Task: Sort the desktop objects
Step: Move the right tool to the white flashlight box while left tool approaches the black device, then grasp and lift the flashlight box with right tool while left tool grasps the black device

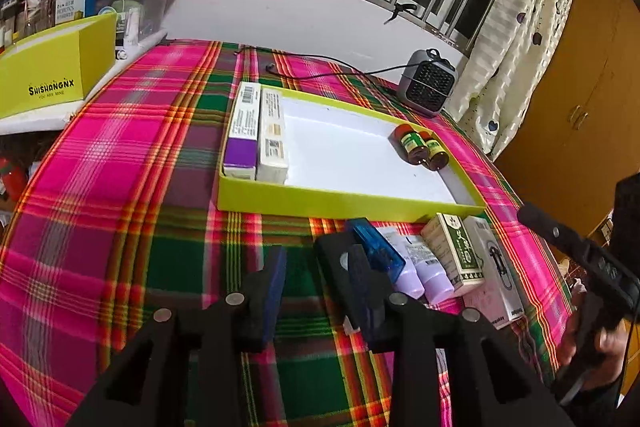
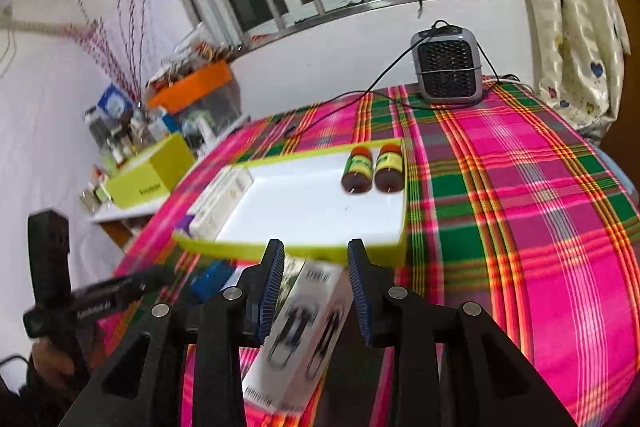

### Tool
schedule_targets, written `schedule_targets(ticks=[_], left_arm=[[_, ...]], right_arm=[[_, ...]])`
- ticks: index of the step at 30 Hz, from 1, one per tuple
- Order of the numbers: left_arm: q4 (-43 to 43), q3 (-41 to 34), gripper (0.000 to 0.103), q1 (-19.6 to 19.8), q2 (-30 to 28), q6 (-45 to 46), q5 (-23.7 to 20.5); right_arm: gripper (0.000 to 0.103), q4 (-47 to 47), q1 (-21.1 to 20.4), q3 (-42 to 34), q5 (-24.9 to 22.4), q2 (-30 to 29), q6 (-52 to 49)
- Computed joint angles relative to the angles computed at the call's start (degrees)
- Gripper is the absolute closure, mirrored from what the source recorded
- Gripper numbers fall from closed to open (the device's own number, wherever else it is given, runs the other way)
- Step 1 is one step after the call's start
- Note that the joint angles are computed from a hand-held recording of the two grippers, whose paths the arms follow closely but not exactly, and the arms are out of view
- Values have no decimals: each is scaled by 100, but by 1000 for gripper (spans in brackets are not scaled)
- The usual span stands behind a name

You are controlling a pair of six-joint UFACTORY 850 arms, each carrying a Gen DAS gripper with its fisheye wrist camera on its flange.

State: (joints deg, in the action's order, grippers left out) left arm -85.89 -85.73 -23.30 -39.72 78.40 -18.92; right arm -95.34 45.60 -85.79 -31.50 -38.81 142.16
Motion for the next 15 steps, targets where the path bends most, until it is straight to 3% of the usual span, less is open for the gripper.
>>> schedule_targets(ticks=[15], left_arm=[[-141, 164, 67, -184, 74, 248, 304]], right_arm=[[69, 2275, 403, -831, -390, -526, -2381]])
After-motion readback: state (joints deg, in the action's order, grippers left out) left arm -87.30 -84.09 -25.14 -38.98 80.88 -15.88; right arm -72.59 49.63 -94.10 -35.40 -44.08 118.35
